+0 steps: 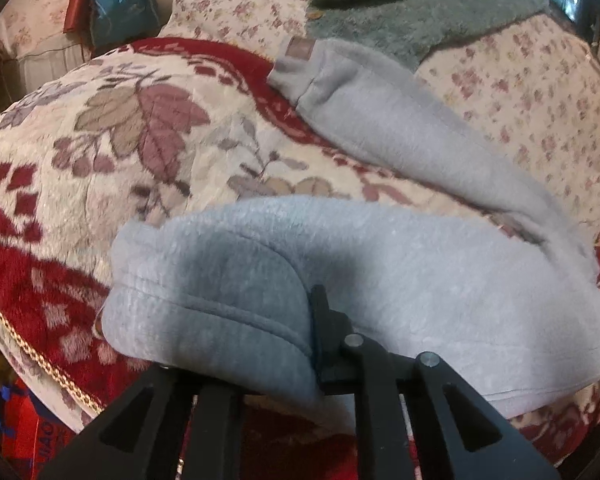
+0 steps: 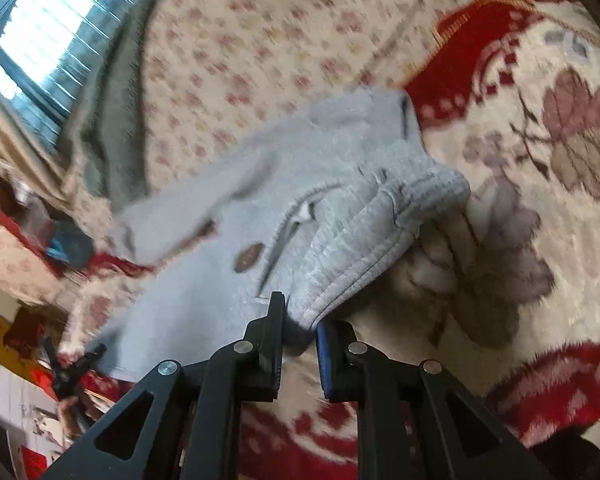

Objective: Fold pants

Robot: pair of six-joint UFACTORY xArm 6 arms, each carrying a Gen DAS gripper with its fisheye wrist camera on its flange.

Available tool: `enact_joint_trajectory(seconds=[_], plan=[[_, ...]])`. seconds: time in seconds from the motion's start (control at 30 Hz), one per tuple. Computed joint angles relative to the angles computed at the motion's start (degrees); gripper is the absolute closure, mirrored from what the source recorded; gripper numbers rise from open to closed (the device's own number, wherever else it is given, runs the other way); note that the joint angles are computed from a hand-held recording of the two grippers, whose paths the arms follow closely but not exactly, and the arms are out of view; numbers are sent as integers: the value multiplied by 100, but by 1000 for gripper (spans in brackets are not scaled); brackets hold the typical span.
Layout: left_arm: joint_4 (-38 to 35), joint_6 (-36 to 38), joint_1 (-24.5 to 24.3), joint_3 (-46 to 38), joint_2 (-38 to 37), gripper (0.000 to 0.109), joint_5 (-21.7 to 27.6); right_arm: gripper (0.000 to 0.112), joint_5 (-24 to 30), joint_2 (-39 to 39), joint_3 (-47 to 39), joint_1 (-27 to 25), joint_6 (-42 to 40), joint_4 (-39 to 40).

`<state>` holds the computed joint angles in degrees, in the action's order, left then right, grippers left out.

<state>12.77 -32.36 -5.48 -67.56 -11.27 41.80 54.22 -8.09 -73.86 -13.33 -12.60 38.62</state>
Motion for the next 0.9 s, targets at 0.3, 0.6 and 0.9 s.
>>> enact_joint_trajectory(seconds=[0.3,0.6,0.9], plan=[[-603,-51,436,545,-488,25,-410,56,-252,-169,-224,101,1524,-2487],[-890,-148,564,219,-192,21,-445,41,91,276,-1152,858,-81,-384],[-951,-220,625,100,-181,21,-278,41,672,3052,-4253,3436,-1446,-555]])
